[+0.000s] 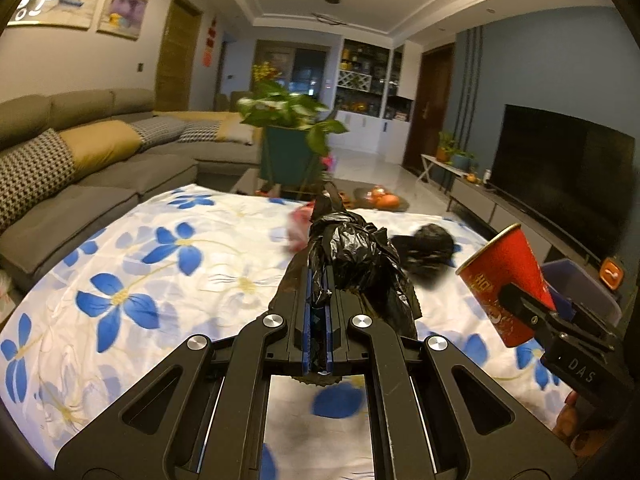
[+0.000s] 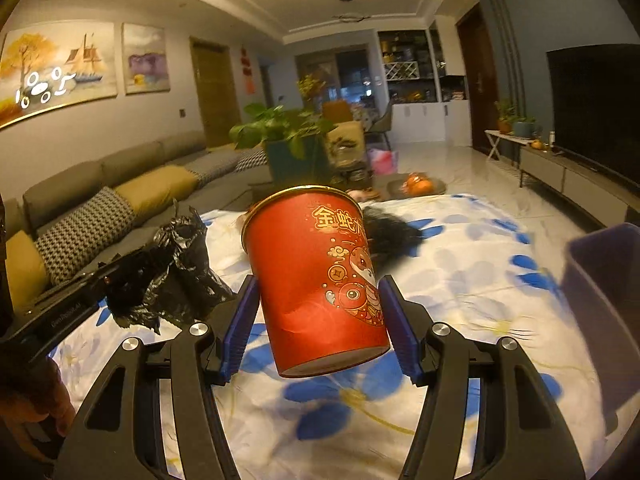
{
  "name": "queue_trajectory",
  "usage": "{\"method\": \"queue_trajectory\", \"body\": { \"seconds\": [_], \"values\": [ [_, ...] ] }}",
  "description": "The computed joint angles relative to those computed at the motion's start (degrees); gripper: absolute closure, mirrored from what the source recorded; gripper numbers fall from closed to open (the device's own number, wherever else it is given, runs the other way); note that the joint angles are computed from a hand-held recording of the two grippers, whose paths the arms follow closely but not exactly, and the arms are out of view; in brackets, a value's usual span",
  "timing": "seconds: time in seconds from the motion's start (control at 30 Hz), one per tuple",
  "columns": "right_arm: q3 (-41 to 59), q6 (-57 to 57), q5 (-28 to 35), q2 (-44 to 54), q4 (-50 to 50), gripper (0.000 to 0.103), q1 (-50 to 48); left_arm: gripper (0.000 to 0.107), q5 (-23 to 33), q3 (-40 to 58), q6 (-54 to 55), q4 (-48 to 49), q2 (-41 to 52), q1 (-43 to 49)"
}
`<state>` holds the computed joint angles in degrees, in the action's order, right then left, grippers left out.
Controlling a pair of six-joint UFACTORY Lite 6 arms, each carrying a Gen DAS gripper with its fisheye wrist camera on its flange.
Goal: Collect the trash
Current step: 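Carry the black bag and red cup over the grey bin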
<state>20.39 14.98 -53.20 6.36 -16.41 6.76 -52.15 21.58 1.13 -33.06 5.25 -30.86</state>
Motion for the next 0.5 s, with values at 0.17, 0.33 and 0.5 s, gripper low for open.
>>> {"method": "queue_trajectory", "body": {
  "seconds": [0.17,0.33,0.5],
  "values": [
    [-6.06,2.82,-1.25,-6.94,-5.86,0.043,-8.4,0.103,0.07,3.05,3.54,-5.86,1.23,-8.08],
    [-9.44,6.39,-2.22,-11.96,-13.98,0.043,-18.66,0.103,0.38,7.43,6.8,-10.18,3.92,-14.37],
    [-11.39,10.75,-3.5,-15.75,-24.17,0.043,-30.39,0.103,1.01,13.5,10.28,-13.02,7.82,-19.25]
  ]
}}
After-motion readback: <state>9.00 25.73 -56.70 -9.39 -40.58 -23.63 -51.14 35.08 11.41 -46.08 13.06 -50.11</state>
